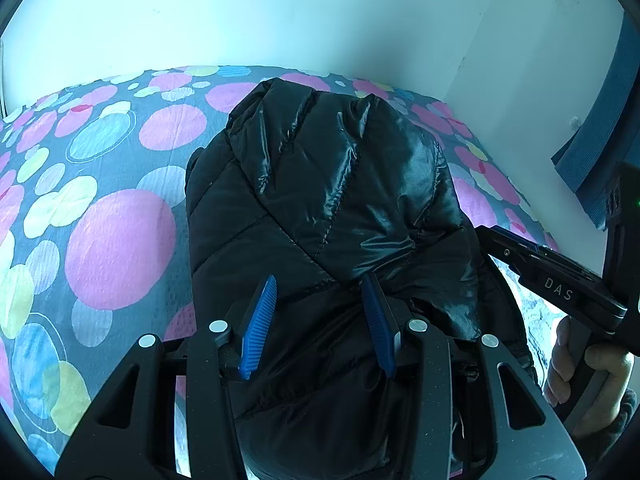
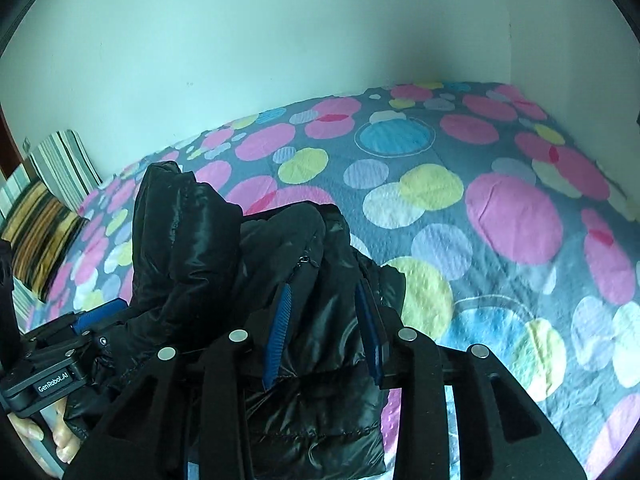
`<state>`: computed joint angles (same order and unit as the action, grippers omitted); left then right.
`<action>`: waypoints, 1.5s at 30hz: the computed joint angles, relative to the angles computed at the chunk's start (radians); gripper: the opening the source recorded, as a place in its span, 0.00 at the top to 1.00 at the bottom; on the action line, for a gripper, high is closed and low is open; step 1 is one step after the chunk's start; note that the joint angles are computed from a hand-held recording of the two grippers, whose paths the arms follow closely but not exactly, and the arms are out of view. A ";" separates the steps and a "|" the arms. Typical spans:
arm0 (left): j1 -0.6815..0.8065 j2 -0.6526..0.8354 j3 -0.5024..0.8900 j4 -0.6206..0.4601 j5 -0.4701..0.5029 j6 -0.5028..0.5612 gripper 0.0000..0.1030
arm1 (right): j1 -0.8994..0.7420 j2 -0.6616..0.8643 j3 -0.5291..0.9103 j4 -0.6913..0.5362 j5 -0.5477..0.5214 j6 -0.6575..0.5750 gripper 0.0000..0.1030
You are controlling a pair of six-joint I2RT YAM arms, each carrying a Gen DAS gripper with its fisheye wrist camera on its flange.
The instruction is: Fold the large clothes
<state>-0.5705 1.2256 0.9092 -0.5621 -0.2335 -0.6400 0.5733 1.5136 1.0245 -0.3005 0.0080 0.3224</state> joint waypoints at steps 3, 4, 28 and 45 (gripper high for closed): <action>0.001 0.004 0.000 0.004 0.003 0.003 0.58 | 0.023 -0.003 0.015 -0.019 0.063 -0.018 0.64; 0.000 0.006 0.000 0.006 0.002 0.006 0.58 | 0.030 -0.005 0.021 -0.022 0.080 -0.029 0.60; 0.004 0.020 -0.035 0.077 -0.003 0.028 0.57 | 0.169 0.264 0.383 -0.259 0.291 -0.172 0.53; 0.096 -0.111 -0.107 0.064 0.004 0.081 0.47 | 0.115 0.362 0.364 -0.269 0.279 -0.165 0.52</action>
